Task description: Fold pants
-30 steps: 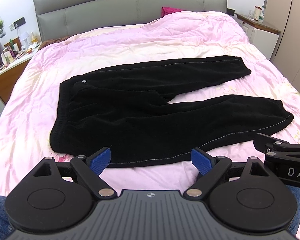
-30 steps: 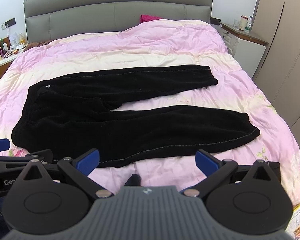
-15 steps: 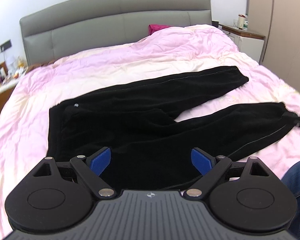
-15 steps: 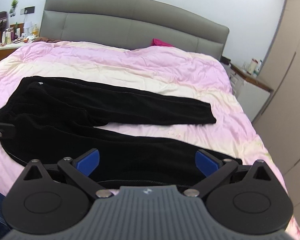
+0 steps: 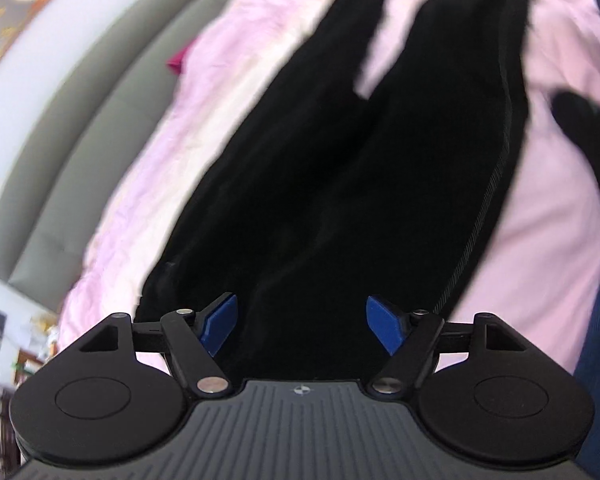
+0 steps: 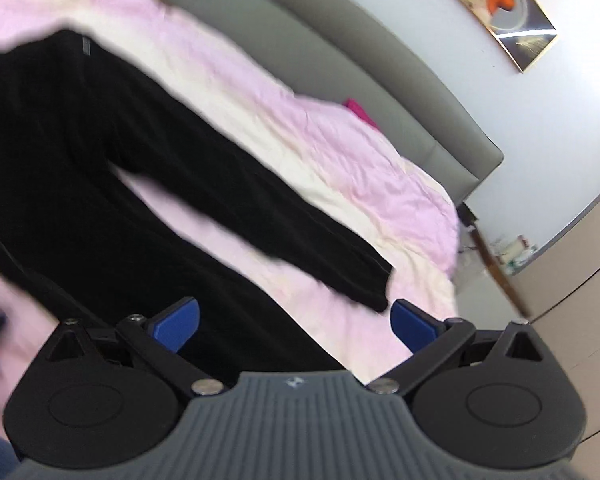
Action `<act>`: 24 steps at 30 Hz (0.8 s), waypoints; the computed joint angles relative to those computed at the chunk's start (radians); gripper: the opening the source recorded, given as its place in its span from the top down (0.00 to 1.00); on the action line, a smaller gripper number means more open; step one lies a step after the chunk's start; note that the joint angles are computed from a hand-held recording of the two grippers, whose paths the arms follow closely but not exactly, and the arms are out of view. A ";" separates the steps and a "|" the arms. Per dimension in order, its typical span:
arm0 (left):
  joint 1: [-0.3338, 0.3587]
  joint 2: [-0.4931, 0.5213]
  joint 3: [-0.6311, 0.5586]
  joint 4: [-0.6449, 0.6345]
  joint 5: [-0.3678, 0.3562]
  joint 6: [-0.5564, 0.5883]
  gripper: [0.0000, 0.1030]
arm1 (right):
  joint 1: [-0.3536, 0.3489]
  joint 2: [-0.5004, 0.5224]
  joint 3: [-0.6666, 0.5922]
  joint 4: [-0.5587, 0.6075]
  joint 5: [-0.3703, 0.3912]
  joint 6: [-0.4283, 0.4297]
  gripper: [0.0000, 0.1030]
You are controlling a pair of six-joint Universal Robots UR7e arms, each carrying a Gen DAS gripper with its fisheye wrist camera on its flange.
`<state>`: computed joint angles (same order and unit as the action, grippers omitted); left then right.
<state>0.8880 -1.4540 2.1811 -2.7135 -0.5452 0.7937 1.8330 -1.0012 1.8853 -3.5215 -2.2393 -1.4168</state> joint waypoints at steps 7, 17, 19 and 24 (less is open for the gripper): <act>0.084 -0.056 -0.013 0.122 -0.071 0.195 0.16 | -0.147 -0.031 0.012 0.090 0.054 -0.210 0.30; 0.181 -0.058 0.019 0.023 -0.039 0.493 0.24 | -0.302 -0.064 0.103 -0.002 0.166 -0.591 0.35; 0.199 -0.037 0.023 -0.061 -0.065 0.568 0.24 | -0.326 -0.067 0.112 -0.016 0.180 -0.639 0.35; 0.238 0.052 0.066 -0.455 -0.136 0.887 0.11 | -0.390 -0.061 0.147 -0.100 0.273 -0.751 0.35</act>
<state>1.1258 -1.4020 2.2469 -3.1683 -0.6817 1.6802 1.4435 -1.0618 2.0322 -3.6216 -1.9667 -2.1682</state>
